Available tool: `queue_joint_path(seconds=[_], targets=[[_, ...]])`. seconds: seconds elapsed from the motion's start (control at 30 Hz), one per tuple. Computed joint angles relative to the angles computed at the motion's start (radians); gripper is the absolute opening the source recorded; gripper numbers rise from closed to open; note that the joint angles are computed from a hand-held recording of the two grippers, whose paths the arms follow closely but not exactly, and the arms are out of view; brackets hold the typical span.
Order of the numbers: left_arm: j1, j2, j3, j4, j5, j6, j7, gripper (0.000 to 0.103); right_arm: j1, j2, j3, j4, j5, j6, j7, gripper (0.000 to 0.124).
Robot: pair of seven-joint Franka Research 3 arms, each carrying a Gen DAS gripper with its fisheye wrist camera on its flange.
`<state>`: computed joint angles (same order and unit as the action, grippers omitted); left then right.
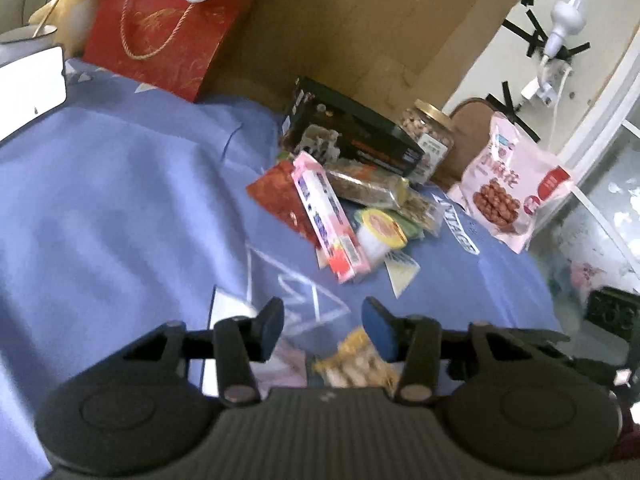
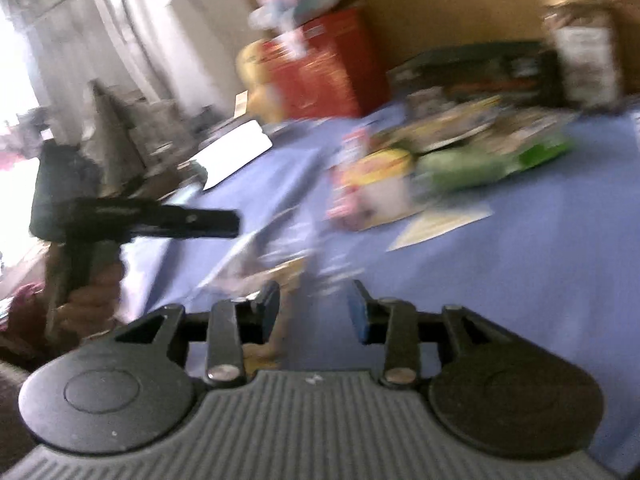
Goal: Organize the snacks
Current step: 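Carry the peanut bag into the black box and open the left gripper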
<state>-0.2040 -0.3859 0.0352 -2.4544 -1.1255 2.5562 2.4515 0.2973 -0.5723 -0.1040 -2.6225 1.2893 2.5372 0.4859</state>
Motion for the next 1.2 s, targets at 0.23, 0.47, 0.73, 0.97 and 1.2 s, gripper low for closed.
queue_joint_path(seconds=[0.23,0.47,0.73,0.97,1.2], targets=[[0.01,-0.072,0.035,-0.068,0.049,-0.158,-0.015,0.045,0.004,0.043,0.008,0.029,-0.039,-0.091,0.046,0.041],[0.017,-0.009,0.016,-0.061,-0.054,-0.19,0.01,0.039,0.012,0.049,0.026,0.027,-0.047,-0.135,0.046,0.02],[0.02,0.025,-0.029,0.024,-0.087,-0.121,0.06,0.031,0.031,0.071,0.025,0.062,0.049,-0.084,-0.051,0.016],[0.022,0.206,-0.074,0.298,-0.098,-0.11,0.082,0.031,0.0,0.157,0.014,0.188,0.216,-0.011,-0.194,0.016],[0.062,0.521,-0.177,0.707,-0.007,-0.078,0.007,0.031,-0.064,0.374,0.032,0.437,0.347,0.084,-0.33,0.016]])
